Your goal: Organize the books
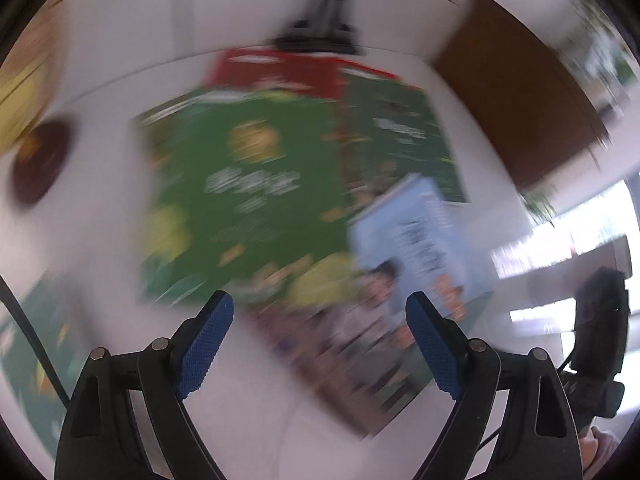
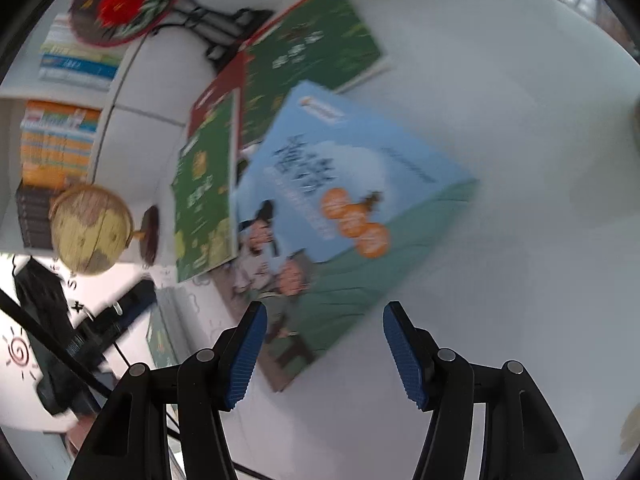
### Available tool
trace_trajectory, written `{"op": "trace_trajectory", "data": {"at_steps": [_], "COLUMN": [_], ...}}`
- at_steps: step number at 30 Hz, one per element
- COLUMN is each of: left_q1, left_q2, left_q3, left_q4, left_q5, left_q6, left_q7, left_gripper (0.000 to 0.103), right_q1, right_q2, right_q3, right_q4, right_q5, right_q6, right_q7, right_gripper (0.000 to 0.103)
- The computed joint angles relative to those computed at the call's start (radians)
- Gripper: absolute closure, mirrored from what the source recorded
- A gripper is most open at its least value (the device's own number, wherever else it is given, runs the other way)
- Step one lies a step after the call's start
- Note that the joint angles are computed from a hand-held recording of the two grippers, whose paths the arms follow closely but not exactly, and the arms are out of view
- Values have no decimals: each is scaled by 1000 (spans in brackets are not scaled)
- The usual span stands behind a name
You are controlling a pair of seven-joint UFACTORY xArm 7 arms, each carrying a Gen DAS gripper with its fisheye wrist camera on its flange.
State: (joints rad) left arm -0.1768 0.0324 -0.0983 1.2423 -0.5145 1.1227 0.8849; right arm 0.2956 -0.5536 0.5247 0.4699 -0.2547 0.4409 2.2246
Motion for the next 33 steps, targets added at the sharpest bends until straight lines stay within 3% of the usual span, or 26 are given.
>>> {"op": "trace_trajectory", "data": {"at_steps": [1,4,11,16,21,25,29,33], "left_q1": [-14,-60,-128,-143,-147,-130,-104,-75], "left_q2": [17,79,209,202,134,77,4,-63], "left_q3": [-14,-53,-91,-97,-96,-81,-55,-22], "left_q4": [16,70,174,149,72,9,-70,-147], "left_q5": [8,49,153,203,224,195,145,116], "left_q6": [8,16,34,-5,-22,24,72,105], "left_q7": [3,6,-59,-64,-59,-48,-48,-63], "left_gripper": [17,32,33,33,33,33,33,33], "right_q1": [14,13,-28,-68,-73,-38,-17,8], "right_q2": [-8,-18,-25,-31,-39,-73,-110,-115], "right_q3": [-9,-8,3,23,32,10,-18,-54], "right_q4": [-10,-69,-96,-117,-119,-104,-127,-152], "right_q5": [15,29,13,20,38,56,63,68], "right_q6": [5,-90,-164,-231,-227,-99,-58,-97], "right_q7": [1,29,-19,-40,-67,-102,-116,-173], "right_gripper": [42,42,40,34,31,21,18,13]}}
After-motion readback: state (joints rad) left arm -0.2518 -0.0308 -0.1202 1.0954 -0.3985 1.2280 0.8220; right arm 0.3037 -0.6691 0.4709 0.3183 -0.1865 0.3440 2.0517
